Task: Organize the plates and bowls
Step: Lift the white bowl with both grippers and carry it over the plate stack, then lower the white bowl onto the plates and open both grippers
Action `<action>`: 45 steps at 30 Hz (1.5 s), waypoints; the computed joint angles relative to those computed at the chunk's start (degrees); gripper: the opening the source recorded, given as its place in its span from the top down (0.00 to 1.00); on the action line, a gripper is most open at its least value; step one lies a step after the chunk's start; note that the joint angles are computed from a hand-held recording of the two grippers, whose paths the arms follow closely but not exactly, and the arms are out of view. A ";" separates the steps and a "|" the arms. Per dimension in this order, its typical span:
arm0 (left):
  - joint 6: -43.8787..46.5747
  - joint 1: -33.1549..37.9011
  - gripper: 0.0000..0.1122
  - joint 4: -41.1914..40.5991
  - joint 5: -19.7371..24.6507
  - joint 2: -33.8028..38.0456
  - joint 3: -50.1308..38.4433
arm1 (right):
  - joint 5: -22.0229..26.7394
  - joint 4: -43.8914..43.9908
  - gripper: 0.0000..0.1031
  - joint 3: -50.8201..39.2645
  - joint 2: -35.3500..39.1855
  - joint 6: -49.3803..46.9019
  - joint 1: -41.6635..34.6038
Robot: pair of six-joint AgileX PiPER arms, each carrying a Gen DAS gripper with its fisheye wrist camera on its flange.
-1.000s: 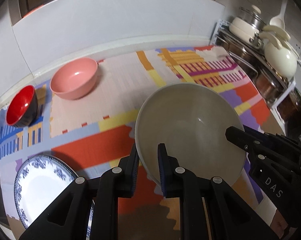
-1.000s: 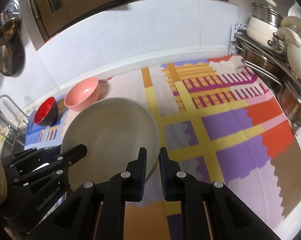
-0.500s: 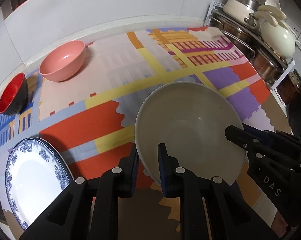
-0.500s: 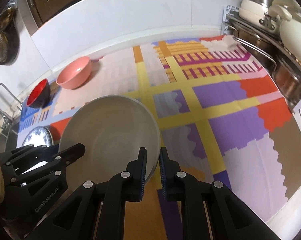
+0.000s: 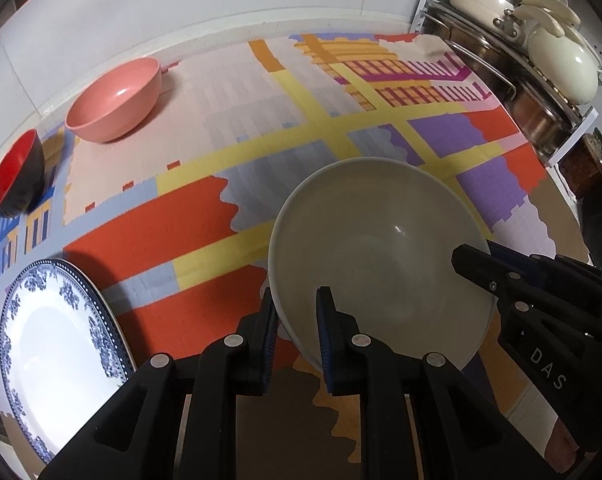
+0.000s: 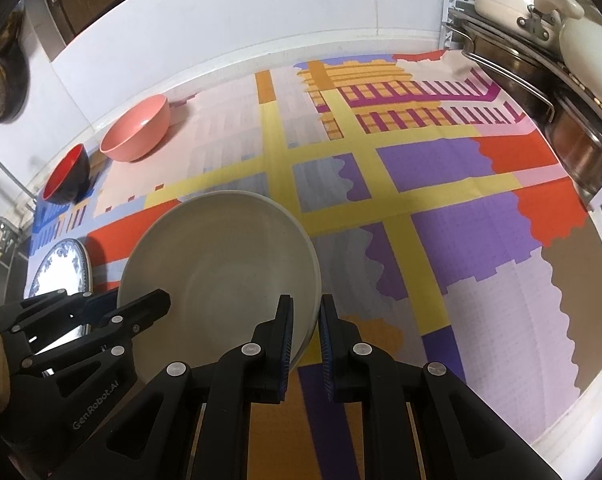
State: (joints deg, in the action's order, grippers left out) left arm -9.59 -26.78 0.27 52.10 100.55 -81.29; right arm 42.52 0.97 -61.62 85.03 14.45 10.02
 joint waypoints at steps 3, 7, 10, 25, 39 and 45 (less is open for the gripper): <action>-0.10 -0.07 0.83 -0.01 -0.18 0.14 0.39 | -0.01 0.09 0.86 0.05 0.40 -0.10 -0.02; -0.62 -0.37 0.83 0.62 -0.72 -0.11 1.13 | -0.23 0.57 0.86 0.43 0.67 -0.48 -0.18; -0.60 -0.33 0.83 0.51 -0.66 -0.16 1.17 | -0.46 0.22 0.86 0.59 0.54 -0.52 0.03; 0.99 1.46 0.56 -0.61 -3.32 -3.65 3.28 | -0.73 -4.85 0.71 0.41 -0.50 3.88 1.81; 8.98 8.99 0.33 -2.20 -4.13 -11.69 3.17 | 1.25 -14.32 0.55 -4.16 -3.52 15.21 8.90; 15.09 14.95 0.32 -4.45 -3.81 -12.29 0.96 | 2.54 -18.82 0.49 -8.93 -1.56 21.02 13.77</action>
